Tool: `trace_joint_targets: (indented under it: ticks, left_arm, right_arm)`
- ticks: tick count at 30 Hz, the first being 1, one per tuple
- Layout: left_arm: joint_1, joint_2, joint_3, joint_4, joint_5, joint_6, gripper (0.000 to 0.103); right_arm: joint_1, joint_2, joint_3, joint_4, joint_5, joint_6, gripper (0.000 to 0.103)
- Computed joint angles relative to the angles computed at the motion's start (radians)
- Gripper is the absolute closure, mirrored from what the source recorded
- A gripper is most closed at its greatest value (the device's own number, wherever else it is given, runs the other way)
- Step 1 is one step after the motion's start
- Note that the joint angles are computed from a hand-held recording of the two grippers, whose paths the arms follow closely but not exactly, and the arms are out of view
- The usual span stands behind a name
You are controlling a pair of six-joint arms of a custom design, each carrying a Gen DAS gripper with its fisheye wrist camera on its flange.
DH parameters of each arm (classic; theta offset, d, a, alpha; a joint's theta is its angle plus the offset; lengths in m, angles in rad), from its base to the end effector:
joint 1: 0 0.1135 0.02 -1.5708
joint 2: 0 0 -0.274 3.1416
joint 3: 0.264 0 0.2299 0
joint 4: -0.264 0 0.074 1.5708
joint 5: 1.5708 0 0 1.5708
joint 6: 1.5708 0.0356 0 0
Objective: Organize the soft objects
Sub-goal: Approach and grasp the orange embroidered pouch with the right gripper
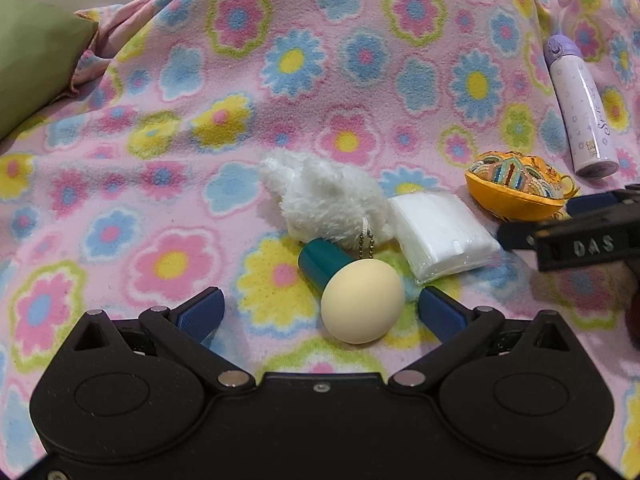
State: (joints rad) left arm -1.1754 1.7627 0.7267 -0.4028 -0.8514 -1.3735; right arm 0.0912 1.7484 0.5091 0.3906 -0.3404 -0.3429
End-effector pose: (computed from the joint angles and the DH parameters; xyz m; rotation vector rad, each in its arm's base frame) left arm 0.1209 -0.2202 0.1255 -0.2943 2.2686 0.1582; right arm 0.2663 0.0363 0.1121 -0.6608 2.2821 0.2919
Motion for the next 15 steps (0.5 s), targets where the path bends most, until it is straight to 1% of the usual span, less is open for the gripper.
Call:
trace_joint_targets:
  ticks: [5,9,12,15]
  left_arm:
    - [0.0,0.012,0.012,-0.016,-0.005,-0.01,0.002]
    - [0.0,0.016,0.016,-0.02,-0.008,-0.016,0.002]
    - [0.001,0.018,0.018,-0.023,-0.007,-0.017,0.002]
    - [0.001,0.017,0.017,-0.023,-0.007,-0.017,0.002]
  right_arm:
    - [0.048,0.054,0.035,0.039,0.026,0.061,0.0]
    - [0.071,0.065,0.041,0.053,0.051,0.075,0.0]
    - [0.064,0.073,0.046,0.06,0.035,0.089,0.0]
    - [0.032,0.075,0.04,0.071,-0.017,0.106,0.0]
